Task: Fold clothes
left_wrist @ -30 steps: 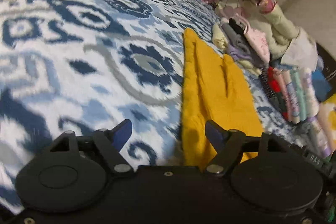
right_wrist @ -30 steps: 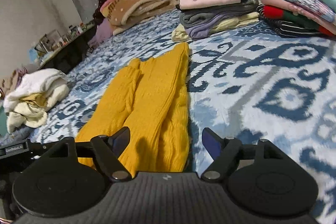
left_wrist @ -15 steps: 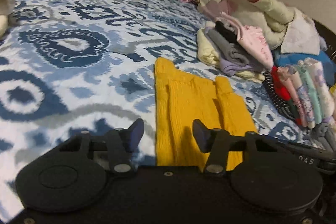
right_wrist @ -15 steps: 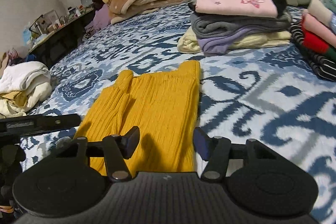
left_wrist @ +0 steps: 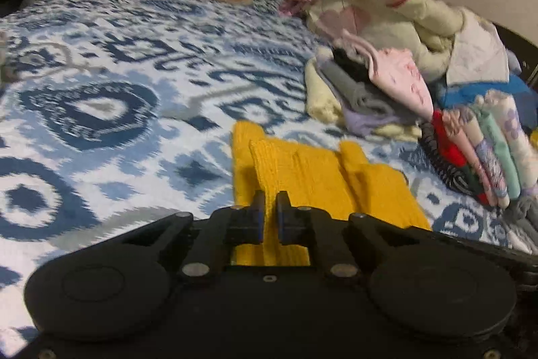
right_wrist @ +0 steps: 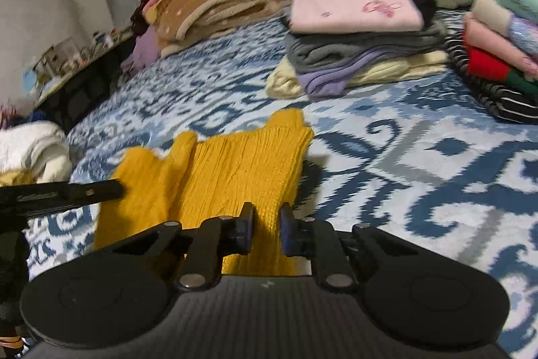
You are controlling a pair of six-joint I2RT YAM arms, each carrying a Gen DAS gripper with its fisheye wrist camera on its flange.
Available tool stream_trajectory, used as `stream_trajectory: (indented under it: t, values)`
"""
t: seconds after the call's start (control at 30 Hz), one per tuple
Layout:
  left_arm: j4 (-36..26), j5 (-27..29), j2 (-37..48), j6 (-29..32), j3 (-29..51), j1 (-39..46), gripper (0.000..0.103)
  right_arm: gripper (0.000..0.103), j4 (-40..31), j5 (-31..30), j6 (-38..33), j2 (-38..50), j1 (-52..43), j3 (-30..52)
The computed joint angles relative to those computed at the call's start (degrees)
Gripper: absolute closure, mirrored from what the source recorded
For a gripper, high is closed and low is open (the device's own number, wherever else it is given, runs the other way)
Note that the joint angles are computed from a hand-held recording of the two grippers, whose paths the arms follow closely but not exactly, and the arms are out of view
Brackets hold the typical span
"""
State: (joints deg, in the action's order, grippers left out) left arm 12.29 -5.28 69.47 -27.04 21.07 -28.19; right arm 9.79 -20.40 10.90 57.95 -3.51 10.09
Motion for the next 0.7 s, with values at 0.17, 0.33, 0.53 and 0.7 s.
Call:
stream_trajectory:
  t: [0.17,0.33,0.53,0.7]
  values:
    - [-8.45,1.17,-15.09,0.99,-3.49,5.60,0.098,0.093,-11.77,-6.95,-1.94,-13.08,-10.90,-0.34]
    - [-19.04,6.37,-29.68,3.72,-5.78,15.62,0.098,0.093,-20.08,-15.16,-7.87,-16.99,-23.34,1.22]
    - [-30.89,17.52,-42.96,10.00,-6.62,32.78,0.098,0.093,-27.94,-23.57,-17.29,-17.53,-37.63,3.63]
    - [-38.38,29.11,-47.91,18.14,-6.24,50.35,0.098,0.093,-30.85,-28.48,-26.07,-12.93,-49.32,5.27]
